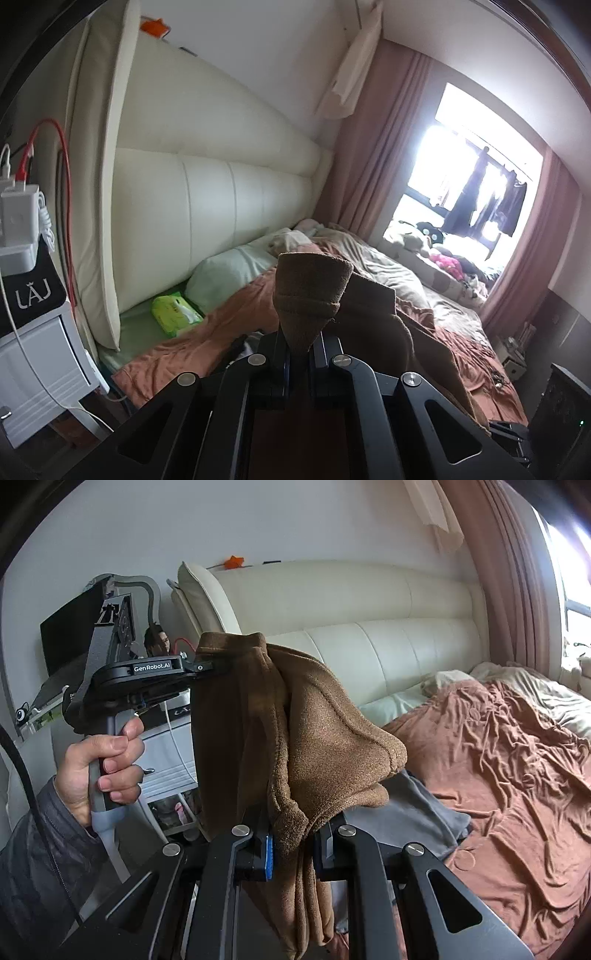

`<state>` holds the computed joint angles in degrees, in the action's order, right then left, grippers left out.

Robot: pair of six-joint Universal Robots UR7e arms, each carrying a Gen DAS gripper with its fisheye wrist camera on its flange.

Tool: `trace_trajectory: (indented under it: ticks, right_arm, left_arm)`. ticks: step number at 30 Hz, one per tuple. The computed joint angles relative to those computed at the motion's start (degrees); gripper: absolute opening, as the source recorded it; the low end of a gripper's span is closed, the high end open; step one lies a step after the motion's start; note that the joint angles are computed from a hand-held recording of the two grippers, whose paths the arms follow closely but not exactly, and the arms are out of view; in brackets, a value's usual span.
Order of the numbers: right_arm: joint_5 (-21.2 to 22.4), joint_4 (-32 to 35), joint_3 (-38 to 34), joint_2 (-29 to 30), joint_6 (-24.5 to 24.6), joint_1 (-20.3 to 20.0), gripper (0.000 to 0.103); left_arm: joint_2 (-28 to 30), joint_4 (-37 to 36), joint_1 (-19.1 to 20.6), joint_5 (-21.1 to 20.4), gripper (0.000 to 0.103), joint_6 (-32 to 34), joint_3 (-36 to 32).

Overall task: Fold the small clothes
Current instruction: 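Lift the brown shirt with both tools and carry it toward the headboard, then lower the held shirt onto the stack of folded clothes with both tools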

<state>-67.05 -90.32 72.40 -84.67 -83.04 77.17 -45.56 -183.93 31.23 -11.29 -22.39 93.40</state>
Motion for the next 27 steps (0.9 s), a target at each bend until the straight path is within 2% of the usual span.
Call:
trace_trajectory:
  ticks: [5,10,15,19,27]
  right_arm:
    - [-1.64,-4.86,1.00,2.56,2.10,1.44,0.011]
    - [-3.66,-8.67,0.22,6.05,5.39,3.33,0.011]
    - [-5.64,-10.98,-1.56,9.76,7.66,4.73,0.011]
    - [-6.54,-11.21,-5.37,13.93,10.31,5.16,0.011]
    - [-10.41,-12.96,-12.98,22.93,14.27,5.97,0.011]
  left_arm:
    - [1.49,-2.87,3.39,-1.62,0.006,2.42,-2.02]
    - [4.12,-3.42,7.45,-5.08,0.006,5.21,-6.59]
    - [6.50,0.63,11.35,-7.95,0.006,4.78,-11.15]
    - [8.72,1.97,14.09,-10.74,0.006,5.42,-14.69]
    - [13.53,10.37,19.37,-15.21,0.006,4.04,-23.15]
